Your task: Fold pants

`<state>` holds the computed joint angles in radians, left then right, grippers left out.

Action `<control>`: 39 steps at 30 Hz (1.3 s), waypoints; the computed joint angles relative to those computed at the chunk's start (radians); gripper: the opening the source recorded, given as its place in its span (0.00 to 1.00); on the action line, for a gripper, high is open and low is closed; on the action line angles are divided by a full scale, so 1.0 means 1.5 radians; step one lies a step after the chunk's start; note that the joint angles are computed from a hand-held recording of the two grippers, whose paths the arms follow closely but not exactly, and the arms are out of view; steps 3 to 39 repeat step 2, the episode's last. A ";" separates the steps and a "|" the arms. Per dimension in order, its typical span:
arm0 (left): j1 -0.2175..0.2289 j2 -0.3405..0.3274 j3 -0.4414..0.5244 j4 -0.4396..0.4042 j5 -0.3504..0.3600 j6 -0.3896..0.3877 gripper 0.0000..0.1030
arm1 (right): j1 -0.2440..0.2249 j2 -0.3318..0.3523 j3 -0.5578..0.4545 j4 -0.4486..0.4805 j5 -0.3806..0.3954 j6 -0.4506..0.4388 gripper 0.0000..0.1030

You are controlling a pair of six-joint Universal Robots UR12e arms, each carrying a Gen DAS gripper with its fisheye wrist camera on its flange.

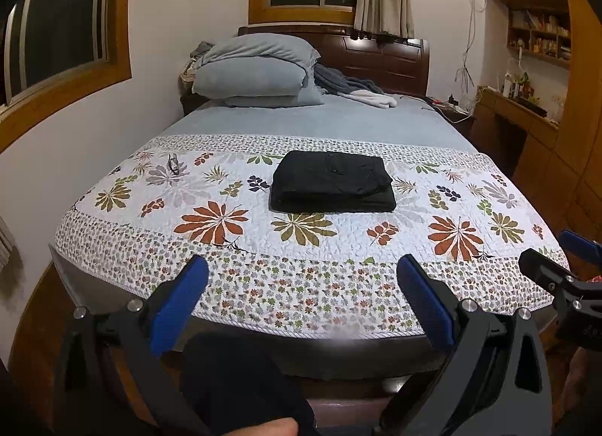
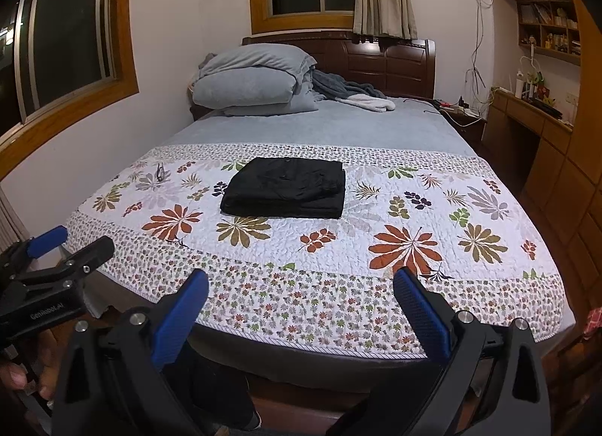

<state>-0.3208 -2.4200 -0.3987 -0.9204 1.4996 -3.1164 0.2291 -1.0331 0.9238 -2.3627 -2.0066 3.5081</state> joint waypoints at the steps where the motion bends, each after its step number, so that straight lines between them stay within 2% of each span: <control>1: 0.000 0.001 -0.001 0.001 0.001 0.000 0.97 | 0.000 0.000 0.000 0.000 -0.001 0.000 0.96; 39: 0.000 0.001 -0.003 0.001 0.003 -0.001 0.97 | 0.000 0.001 -0.001 0.000 -0.001 -0.001 0.96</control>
